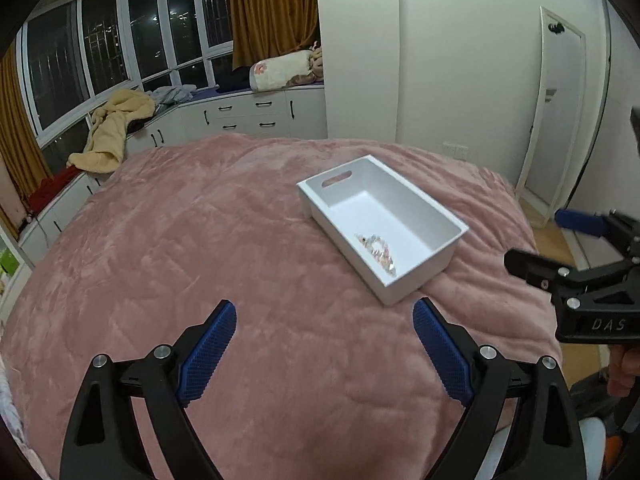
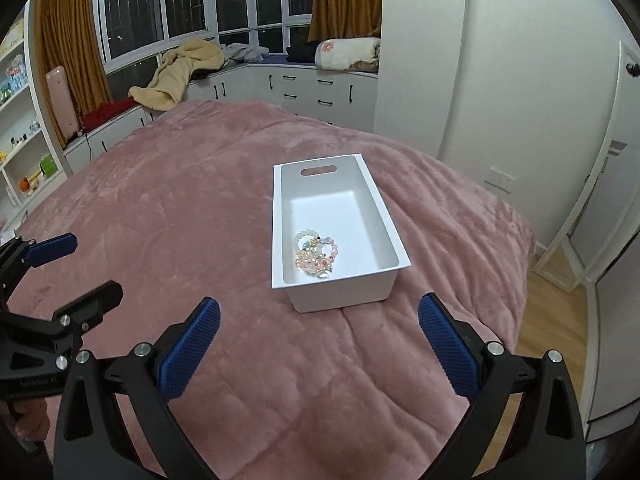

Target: Organize jewelry

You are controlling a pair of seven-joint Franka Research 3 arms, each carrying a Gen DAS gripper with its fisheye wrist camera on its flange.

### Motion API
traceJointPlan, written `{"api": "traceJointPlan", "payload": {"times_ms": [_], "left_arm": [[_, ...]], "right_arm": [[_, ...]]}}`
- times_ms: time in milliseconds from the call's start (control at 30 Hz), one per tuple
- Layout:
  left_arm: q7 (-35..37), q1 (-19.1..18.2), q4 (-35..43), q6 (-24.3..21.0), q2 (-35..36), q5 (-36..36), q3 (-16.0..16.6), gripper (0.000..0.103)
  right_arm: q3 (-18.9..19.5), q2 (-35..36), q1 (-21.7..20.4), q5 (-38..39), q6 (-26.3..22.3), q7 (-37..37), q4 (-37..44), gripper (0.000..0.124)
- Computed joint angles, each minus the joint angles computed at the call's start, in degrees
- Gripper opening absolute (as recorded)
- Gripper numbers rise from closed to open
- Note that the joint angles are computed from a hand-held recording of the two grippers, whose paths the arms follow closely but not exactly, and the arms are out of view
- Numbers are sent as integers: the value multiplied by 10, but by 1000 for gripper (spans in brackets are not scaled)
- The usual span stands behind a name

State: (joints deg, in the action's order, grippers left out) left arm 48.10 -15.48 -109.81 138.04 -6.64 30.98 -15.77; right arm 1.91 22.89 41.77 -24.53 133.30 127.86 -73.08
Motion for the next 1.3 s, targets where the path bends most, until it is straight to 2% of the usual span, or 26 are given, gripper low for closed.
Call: {"api": "traceJointPlan", "payload": {"times_ms": [300,800,1300], "left_arm": [[-27,-2,-79,7,-51,-15,-8,91],[-40,-3,-82,5,-48,2,-15,92],[-32,-5,-79,9,-43,-17,-10,92]], "right_arm": [[9,-42,14,-39,8,56,-76,98],[26,-55,9,-51,9,77,-101,98],[27,-52,7,-48,14,77,-99,98]]}}
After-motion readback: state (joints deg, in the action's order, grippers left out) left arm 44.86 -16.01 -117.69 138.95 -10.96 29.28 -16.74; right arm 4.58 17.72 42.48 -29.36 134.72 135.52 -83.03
